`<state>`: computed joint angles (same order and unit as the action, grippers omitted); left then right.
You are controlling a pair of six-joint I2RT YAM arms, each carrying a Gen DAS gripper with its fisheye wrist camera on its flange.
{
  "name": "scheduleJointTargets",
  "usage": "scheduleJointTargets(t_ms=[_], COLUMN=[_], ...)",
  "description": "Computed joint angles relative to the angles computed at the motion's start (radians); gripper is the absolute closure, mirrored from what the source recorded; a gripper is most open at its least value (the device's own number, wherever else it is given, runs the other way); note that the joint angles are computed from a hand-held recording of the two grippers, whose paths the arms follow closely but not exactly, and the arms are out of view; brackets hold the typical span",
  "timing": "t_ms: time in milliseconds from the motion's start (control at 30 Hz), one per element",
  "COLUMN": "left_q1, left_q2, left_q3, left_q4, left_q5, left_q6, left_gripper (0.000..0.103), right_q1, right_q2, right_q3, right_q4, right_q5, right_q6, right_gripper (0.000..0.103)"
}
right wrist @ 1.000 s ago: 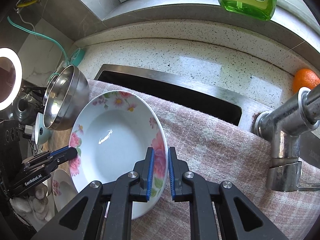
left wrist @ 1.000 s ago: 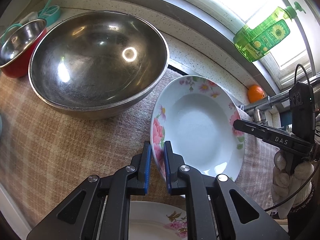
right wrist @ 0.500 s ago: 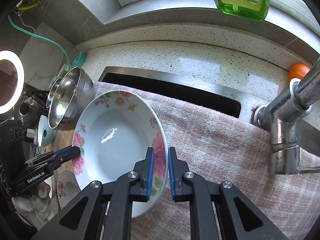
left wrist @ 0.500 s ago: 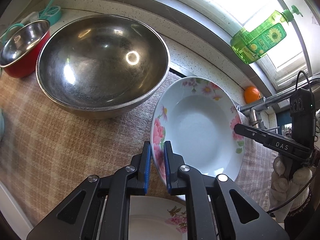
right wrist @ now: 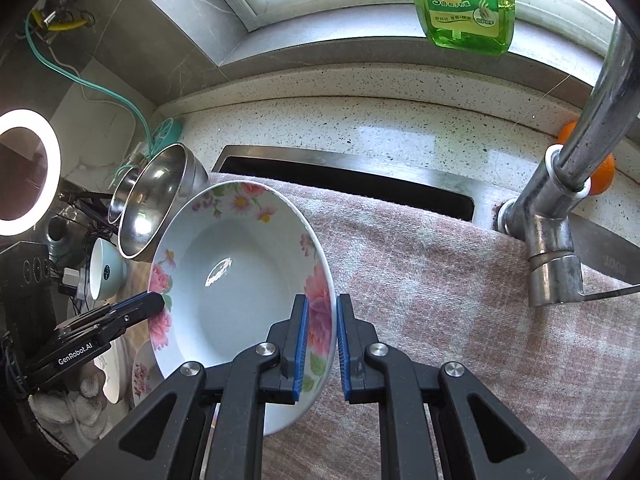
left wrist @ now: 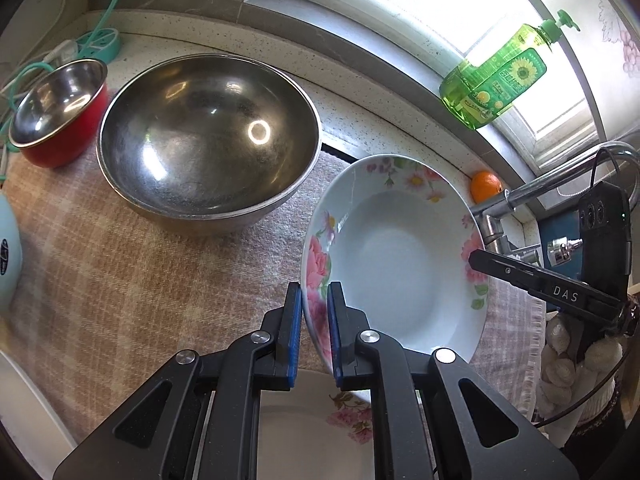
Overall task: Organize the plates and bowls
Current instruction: 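Lift the held plate with the left tool above the other plate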
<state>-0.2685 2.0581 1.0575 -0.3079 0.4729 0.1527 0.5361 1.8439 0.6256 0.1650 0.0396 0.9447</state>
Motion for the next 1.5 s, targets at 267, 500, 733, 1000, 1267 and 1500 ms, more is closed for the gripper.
scheduleJointTargets(t_ms=[267, 500, 733, 1000, 1267, 1500], left_q1=[0.054, 0.117, 0.184, 0.242, 0.293, 0.325], left_q2=[-0.042, -0.051, -0.057, -0.049, -0.048, -0.055], left_q3=[-0.032, -0.028, -0.014, -0.010, -0.022, -0.038], left_q4=[-0.046, -0.107, -0.167, -0.217, -0.261, -0.283], left_q5=[0.024, 0.037, 0.040, 0.037, 0.042, 0.037], left_q6=[0.081, 0.171, 0.258, 0.349, 0.426, 0.476], left_gripper=[0.093, 0.093, 0.093, 0.093, 0.093, 0.093], right_q1=[0.095, 0.182, 0.255, 0.344, 0.422, 0.473], right_q2=[-0.035, -0.012, 0.044, 0.089, 0.099, 0.120], right_q3=[0.004, 0.053, 0.112, 0.163, 0.188, 0.206], right_q4=[-0.035, -0.066, -0.072, -0.078, -0.108, -0.113], right_q5=[0.065, 0.114, 0.141, 0.184, 0.232, 0.252], right_q6=[0.094, 0.186, 0.268, 0.373, 0.465, 0.531], right_gripper=[0.090, 0.090, 0.090, 0.090, 0.090, 0.090])
